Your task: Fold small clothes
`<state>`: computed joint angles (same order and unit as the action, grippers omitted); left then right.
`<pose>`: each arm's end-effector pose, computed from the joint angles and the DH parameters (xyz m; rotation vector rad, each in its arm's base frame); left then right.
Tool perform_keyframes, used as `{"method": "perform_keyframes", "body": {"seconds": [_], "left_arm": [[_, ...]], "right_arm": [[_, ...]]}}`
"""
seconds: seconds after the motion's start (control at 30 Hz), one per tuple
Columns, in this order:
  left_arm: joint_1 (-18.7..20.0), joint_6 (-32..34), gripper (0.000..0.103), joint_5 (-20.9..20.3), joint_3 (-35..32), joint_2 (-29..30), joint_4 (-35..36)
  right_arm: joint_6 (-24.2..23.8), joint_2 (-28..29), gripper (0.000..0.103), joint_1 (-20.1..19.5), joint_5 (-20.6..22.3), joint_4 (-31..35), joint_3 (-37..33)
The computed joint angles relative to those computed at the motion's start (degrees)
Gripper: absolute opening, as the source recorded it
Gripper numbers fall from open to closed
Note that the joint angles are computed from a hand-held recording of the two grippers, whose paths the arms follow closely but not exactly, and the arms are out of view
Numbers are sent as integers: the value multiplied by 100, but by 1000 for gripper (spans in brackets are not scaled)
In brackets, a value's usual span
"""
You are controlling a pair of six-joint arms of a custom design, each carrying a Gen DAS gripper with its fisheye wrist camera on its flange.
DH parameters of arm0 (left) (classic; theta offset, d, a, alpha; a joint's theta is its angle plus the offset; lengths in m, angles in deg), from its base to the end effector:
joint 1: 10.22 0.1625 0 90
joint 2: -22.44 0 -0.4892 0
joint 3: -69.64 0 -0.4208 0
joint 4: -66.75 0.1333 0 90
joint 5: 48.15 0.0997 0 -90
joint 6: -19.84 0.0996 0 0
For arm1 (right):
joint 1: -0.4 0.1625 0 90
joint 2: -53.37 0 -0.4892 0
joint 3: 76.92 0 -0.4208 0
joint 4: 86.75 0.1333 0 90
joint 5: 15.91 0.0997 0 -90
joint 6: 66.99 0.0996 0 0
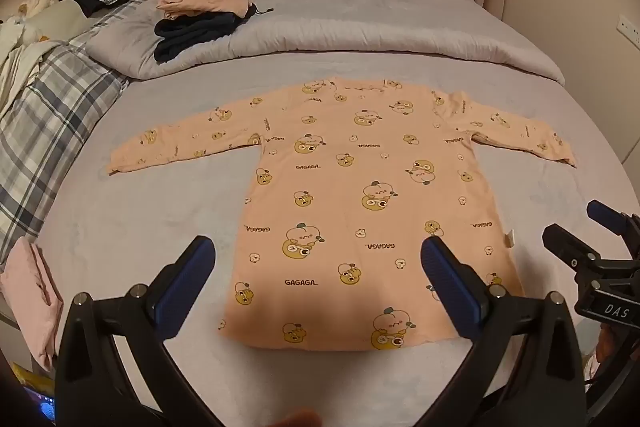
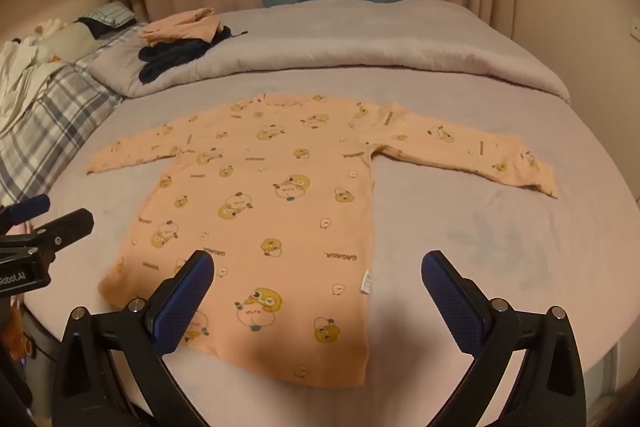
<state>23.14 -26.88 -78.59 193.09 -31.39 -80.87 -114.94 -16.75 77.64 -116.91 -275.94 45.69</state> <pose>-0.3157 -0.4703 0.0929 0.3230 2.1871 -0.8470 -0.0127 -0.5735 0.2943 0.6451 -2.3721 0.7955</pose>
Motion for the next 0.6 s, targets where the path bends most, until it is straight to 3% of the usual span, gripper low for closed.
{"method": "perform_keyframes", "body": {"seconds": [0.6], "left_arm": [[-35,-19,103,96,-108,11,123]], "right_arm": [[-36,-6,103,31,-72,48,-36]]}}
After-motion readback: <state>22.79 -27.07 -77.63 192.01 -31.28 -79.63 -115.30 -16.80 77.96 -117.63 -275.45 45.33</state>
